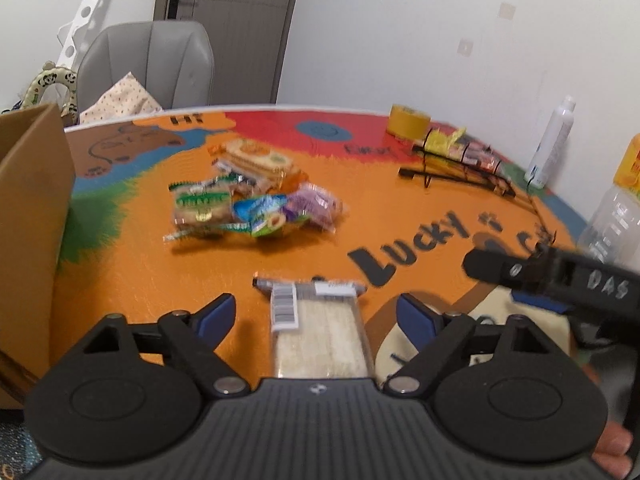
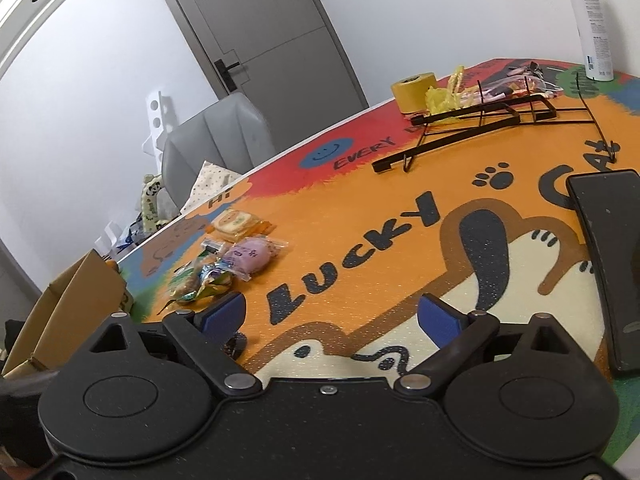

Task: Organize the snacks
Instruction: 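Grasp the white bread packet with the left gripper, then grasp the pink round candy with the right gripper while the left gripper holds the bread packet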

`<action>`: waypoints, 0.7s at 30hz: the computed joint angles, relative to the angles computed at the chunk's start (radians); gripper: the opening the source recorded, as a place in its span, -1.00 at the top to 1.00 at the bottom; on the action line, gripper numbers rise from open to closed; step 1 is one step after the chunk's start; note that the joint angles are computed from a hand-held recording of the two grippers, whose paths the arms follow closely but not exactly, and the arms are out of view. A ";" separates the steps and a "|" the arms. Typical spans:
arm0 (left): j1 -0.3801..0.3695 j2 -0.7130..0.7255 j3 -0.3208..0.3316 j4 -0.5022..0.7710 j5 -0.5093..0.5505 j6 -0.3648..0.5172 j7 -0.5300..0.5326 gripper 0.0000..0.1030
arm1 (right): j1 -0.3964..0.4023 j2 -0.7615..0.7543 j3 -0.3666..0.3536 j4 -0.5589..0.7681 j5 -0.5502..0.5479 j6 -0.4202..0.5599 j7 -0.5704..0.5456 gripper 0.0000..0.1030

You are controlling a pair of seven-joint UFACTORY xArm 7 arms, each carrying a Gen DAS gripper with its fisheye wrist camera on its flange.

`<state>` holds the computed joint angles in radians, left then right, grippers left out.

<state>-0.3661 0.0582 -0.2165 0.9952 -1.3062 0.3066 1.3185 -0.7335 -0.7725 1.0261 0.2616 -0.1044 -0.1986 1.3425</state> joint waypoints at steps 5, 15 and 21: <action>0.007 0.011 -0.002 -0.004 0.035 0.002 -0.007 0.09 | -0.014 0.013 0.007 0.011 -0.006 -0.005 -0.010 -0.84; 0.032 -0.017 0.023 0.000 -0.051 0.054 0.054 0.13 | -0.086 0.076 0.074 0.078 -0.006 -0.023 -0.048 -0.84; 0.038 -0.017 0.034 0.014 -0.104 0.041 0.071 0.13 | -0.135 0.100 0.105 0.123 -0.004 -0.029 -0.075 -0.84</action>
<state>-0.3280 0.0407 -0.1825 1.0093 -1.4102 0.3471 1.3896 -0.8686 -0.6724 1.1307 0.3847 -0.1080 -0.2271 1.2678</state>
